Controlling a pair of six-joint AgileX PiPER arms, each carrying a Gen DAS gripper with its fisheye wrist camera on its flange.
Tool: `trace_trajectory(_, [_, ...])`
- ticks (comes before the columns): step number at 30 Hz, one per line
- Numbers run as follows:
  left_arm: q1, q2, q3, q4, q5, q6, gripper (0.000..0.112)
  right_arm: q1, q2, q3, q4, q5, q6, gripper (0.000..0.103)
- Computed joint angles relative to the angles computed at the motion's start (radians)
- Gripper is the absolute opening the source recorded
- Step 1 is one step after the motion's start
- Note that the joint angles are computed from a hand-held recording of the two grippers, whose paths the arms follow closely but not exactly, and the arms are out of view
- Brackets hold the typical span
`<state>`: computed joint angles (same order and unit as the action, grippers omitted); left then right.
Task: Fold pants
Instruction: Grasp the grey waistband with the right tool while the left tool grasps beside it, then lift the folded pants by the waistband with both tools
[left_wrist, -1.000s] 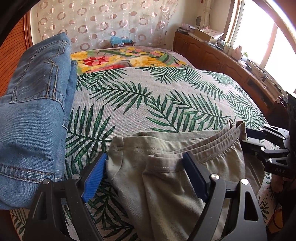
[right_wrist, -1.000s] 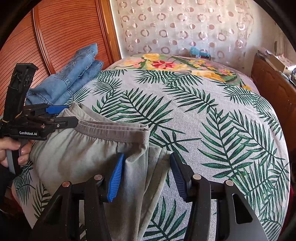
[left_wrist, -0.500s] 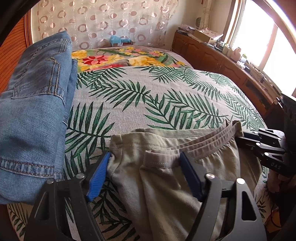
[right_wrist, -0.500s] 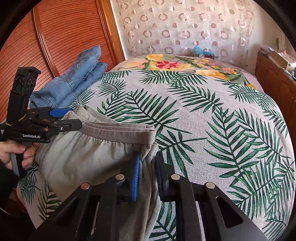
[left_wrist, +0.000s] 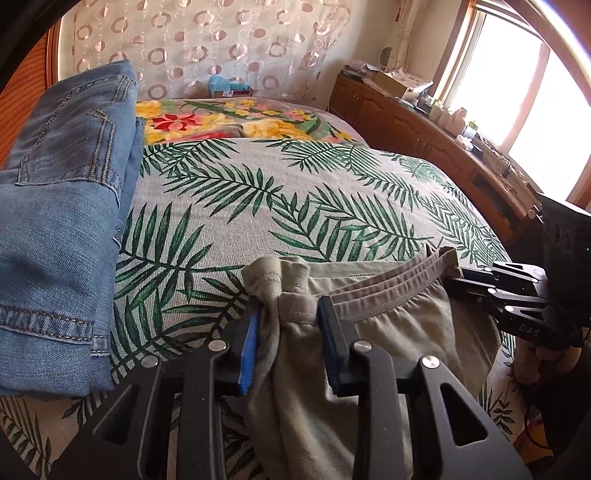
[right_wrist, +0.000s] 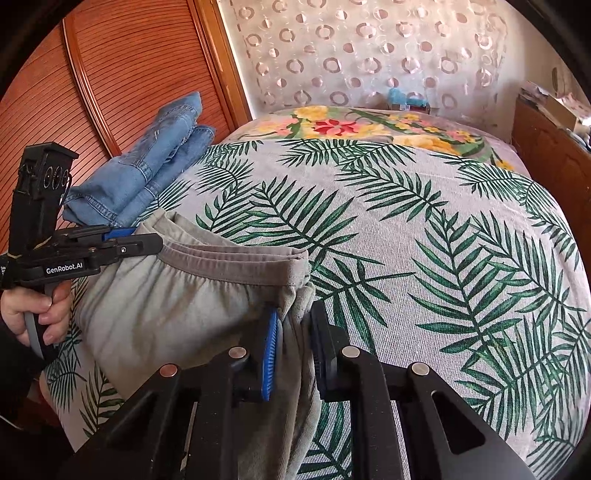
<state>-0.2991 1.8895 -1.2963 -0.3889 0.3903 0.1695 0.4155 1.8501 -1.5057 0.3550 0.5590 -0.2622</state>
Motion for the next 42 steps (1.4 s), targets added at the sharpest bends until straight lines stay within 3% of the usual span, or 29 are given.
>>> trace_trajectory(10, [-0.022,-0.037,0.049,0.047,-0.05,-0.038,0.024,0.019,0.008,-0.018,-0.062,0.002,0.07,0.019])
trace_trajectory(19, [-0.049,-0.11,0.113,0.086,-0.108,-0.08,0.023,0.023,-0.021,0.03,-0.065,-0.034,0.094,0.013])
trace_trajectory(42, [-0.185,-0.317,0.179,0.515,-0.163,-0.486,0.022,0.031,-0.393,0.381,-0.067,-0.228,0.081,0.012])
